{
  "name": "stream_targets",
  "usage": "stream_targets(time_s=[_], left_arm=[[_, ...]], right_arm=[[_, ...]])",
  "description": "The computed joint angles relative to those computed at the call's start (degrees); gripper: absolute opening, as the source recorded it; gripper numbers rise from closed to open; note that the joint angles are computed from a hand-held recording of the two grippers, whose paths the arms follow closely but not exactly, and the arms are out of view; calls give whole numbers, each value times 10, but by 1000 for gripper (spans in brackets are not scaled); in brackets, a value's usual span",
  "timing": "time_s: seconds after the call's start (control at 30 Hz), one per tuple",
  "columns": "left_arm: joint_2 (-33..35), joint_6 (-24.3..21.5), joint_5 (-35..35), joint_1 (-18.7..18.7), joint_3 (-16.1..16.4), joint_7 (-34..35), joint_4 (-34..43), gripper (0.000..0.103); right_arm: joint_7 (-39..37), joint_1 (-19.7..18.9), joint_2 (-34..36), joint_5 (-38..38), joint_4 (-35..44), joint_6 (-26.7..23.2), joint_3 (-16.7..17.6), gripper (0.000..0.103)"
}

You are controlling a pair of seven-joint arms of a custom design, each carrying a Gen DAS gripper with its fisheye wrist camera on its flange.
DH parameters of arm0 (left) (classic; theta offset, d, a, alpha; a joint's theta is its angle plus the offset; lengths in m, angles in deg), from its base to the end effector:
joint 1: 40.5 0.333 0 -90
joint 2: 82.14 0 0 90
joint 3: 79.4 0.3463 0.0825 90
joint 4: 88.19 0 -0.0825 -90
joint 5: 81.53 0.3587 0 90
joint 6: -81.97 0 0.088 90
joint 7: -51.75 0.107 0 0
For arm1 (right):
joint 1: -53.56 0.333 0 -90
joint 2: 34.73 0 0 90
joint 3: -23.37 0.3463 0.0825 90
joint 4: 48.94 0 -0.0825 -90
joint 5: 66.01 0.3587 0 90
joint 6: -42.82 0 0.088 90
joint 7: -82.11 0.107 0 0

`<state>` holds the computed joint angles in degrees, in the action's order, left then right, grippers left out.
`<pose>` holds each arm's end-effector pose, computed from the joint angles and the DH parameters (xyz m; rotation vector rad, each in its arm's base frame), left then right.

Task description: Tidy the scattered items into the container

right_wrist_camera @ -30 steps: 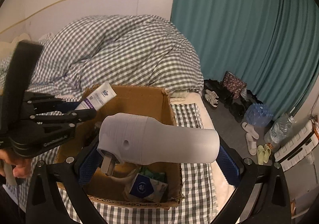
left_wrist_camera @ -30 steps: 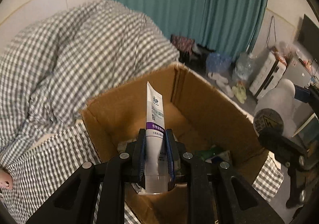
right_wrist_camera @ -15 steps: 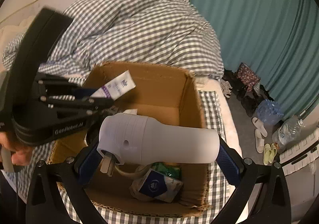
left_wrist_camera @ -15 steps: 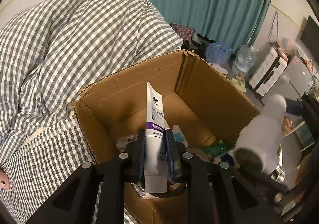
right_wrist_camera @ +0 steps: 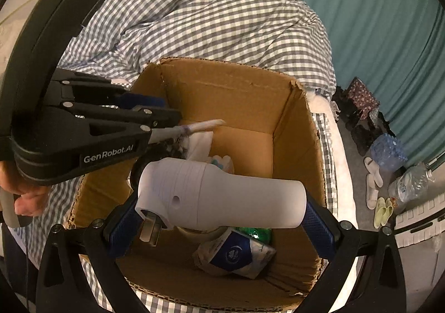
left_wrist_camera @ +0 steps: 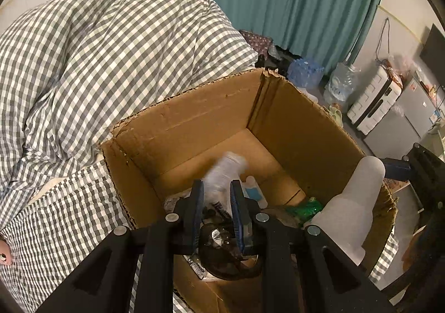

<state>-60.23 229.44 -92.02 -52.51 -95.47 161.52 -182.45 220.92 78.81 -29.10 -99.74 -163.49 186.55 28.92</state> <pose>0.6265 -0.2958 0.5016 -1.2490 2.5485 -0.8372 0.5058 0.3044 0.4968 -2.0022 1.8276 -0.6464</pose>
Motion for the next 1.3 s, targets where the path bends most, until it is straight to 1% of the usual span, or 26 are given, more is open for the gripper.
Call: stream_targets(time_s=[0.03,0.1,0.23,0.27,0.3,0.37,0.57,0.63,0.73,0.87,0.93,1.13,1.3], left_arm=[[0,0,-3,1,-1,0,1,27],[-2,11,-10,3,-2,-3,-2,48],[-11,32,-42,16,-14,9,-12,60],[-14,37,-43,15,-12,6,-14,67],[-18,47,-40,12,-8,0,-19,73],[-29,72,-56,18,-13,1,-33,74],[-52,95,-119,39,-31,32,-51,74],[-60,100,-129,39,-30,37,-56,75],[-70,103,-141,38,-28,46,-63,75],[-78,110,-154,38,-25,57,-69,75],[-82,111,-156,36,-22,57,-70,75],[-94,119,-176,40,-20,69,-81,75],[-114,132,-194,42,-15,85,-97,75]], right_arm=[[2,0,0,-2,0,0,0,102],[2,0,-3,-4,-4,4,0,102],[14,2,-5,-20,-4,1,0,102],[19,2,-6,-27,-5,2,0,102],[24,2,-7,-32,-5,3,0,102],[29,2,-9,-35,-6,4,1,102],[53,5,-13,-58,-7,2,4,102],[66,5,-16,-69,-9,9,5,102],[112,6,-23,-104,-12,18,5,102],[120,0,-26,-104,-11,32,6,103],[134,0,-29,-120,-11,35,8,103],[152,-1,-34,-141,-11,34,12,103],[170,3,-37,-156,-1,20,18,103]])
